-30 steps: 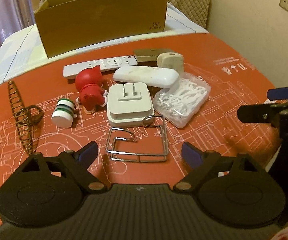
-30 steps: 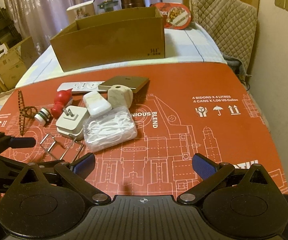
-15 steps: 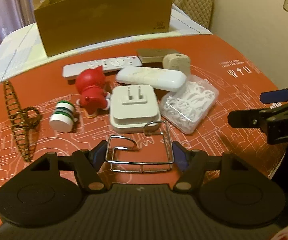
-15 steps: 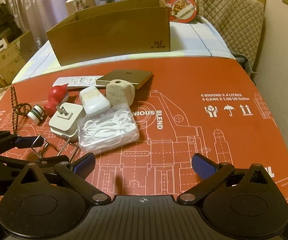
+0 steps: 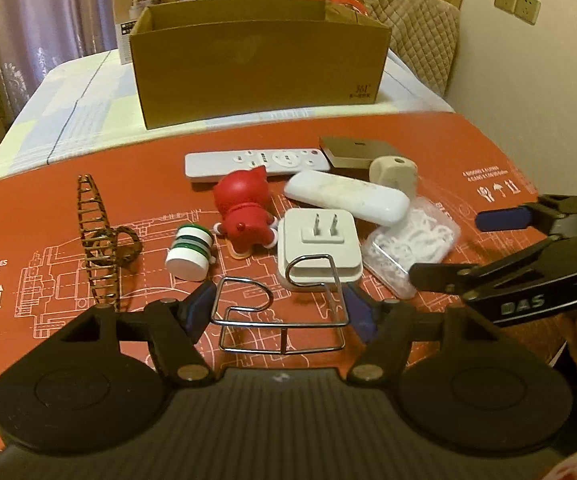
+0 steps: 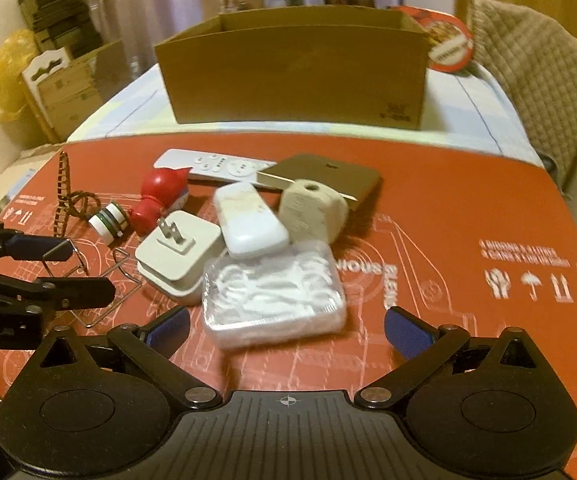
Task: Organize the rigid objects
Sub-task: 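Grasp the chrome wire rack with left tool while right grasps the clear floss-pick box, then carry the wire rack and floss-pick box over the cardboard box with both tools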
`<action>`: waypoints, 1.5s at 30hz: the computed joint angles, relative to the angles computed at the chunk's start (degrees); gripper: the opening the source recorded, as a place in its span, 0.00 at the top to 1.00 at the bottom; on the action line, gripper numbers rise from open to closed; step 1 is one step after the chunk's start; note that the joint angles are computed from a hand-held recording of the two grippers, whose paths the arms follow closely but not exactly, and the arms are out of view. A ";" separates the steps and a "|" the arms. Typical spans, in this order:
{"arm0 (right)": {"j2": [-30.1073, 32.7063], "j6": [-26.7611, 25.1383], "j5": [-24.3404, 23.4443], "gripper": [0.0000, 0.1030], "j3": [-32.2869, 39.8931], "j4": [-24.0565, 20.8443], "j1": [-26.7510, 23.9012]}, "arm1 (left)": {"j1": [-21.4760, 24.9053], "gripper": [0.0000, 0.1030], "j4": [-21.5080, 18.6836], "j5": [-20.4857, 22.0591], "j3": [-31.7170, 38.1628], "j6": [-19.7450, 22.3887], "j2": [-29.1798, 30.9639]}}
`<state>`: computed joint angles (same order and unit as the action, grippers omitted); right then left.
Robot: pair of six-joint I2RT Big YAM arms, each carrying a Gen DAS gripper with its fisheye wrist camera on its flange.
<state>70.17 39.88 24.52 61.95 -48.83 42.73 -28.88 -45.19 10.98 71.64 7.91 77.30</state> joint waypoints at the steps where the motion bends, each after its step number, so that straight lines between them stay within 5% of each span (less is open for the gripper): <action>1: 0.61 -1.19 -0.28 0.02 0.22 0.21 -0.32 | 0.11 0.37 0.00 -0.06 0.04 -0.16 -0.08; 5: 2.34 -4.14 -2.67 0.03 0.49 1.34 -1.73 | 0.66 0.37 -0.09 0.08 0.41 -0.86 -0.34; 7: 2.99 -5.04 -3.39 0.17 0.76 1.39 -2.04 | 1.00 0.37 -0.33 0.53 0.73 -1.06 -0.38; 12: 3.77 -6.46 -2.45 0.20 1.17 1.02 -1.65 | 1.20 0.37 -0.60 0.37 1.21 -1.07 -0.69; 22: 0.02 5.01 0.91 0.20 2.41 -7.02 2.62 | 1.35 0.37 -2.00 2.08 3.56 -1.43 -1.02; 27: -2.45 4.65 3.63 0.20 5.57 -7.88 1.81 | 1.58 0.37 -2.35 2.75 7.38 -0.79 0.03; 38: 4.31 -14.77 -0.02 0.20 22.76 -3.69 -12.55 | 2.34 0.37 -5.29 3.84 33.05 -0.12 14.95; 45: 15.68 -18.89 -6.40 0.20 36.58 -5.22 -21.46 | 2.66 0.37 -12.27 2.76 57.62 -1.55 31.44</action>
